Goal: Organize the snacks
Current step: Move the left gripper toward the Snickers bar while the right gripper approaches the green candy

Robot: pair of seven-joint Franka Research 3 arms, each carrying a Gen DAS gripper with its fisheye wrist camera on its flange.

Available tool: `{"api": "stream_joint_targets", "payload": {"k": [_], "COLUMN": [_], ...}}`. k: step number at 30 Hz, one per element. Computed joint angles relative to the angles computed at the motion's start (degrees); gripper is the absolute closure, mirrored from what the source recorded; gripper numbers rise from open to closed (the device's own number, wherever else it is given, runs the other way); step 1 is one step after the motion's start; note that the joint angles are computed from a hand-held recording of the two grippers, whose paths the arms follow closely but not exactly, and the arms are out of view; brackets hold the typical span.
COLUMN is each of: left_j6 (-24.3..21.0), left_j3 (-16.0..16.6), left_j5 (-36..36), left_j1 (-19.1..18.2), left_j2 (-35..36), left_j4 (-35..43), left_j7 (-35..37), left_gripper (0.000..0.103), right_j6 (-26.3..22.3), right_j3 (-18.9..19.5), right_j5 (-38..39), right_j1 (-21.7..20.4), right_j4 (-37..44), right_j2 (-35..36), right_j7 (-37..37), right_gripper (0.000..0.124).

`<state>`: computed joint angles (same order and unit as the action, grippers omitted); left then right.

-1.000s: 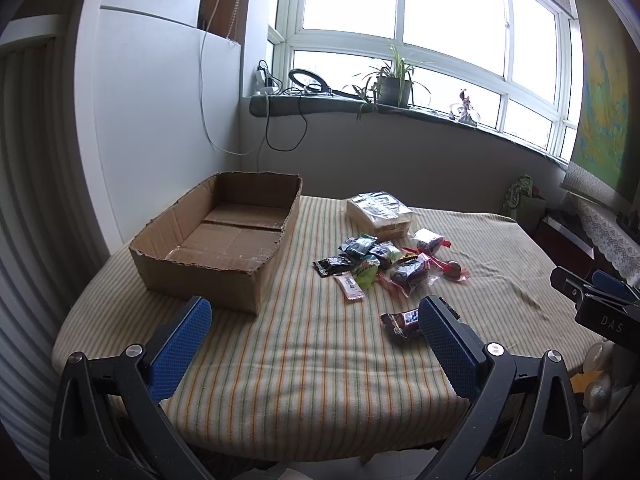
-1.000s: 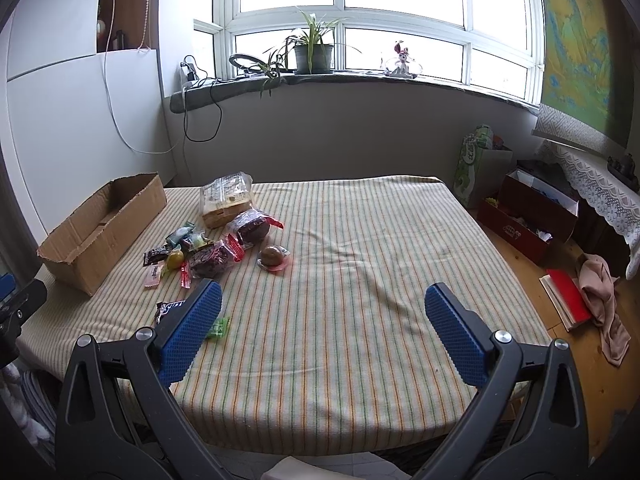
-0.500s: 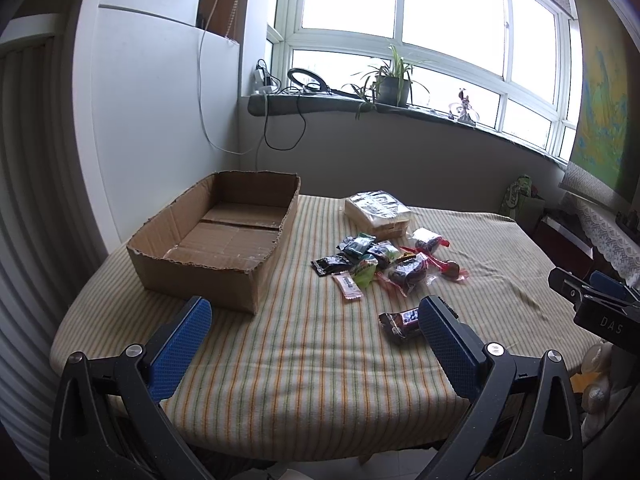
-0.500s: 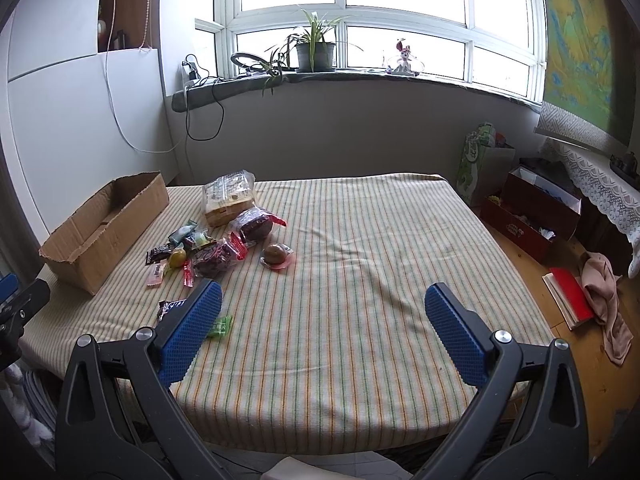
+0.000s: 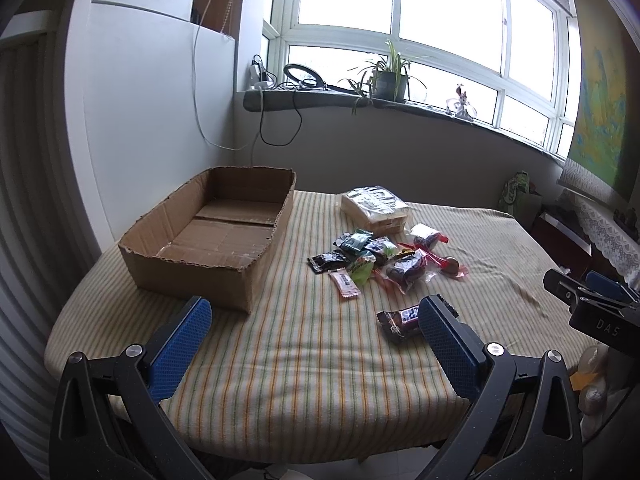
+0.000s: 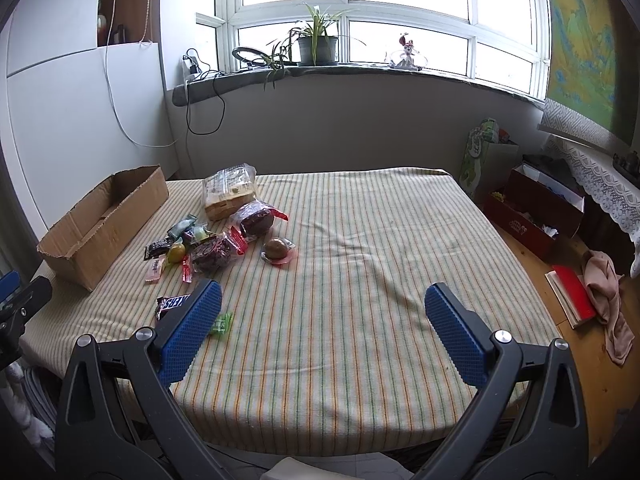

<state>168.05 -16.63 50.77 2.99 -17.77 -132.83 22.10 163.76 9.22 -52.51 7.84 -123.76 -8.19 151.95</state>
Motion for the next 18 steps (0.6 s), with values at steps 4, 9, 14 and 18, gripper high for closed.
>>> {"api": "stream_joint_targets", "payload": {"k": [4,9,14,18], "left_j6": [0.07,0.44,1.65,2.42], "left_j3": [0.53,1.26,2.86,4.59], "left_j5": [-0.85,-2.35,-5.61,-10.94], "left_j1": [-0.57,-1.42,-3.26,-5.58], "left_j2": [0.82,2.45,4.52,6.55], "left_j4": [0.38,1.0,1.67,2.23], "left_j7": [1.01,3.17,7.87,14.46], "left_gripper": [0.001,0.001,0.005,0.013], "right_j6": [0.85,3.41,6.58,8.47], "right_j3": [-0.4,-1.12,-2.28,-2.96], "right_j5": [0.88,3.12,10.35,17.9], "right_j1": [0.18,0.59,1.95,3.17], "right_j4": [0.09,-0.05,-0.46,-1.01], "right_j2": [0.6,1.74,3.33,4.46], "right_j7": [-1.2,-4.55,-12.52,-20.11], "right_gripper": [0.021,0.021,0.03,0.033]}}
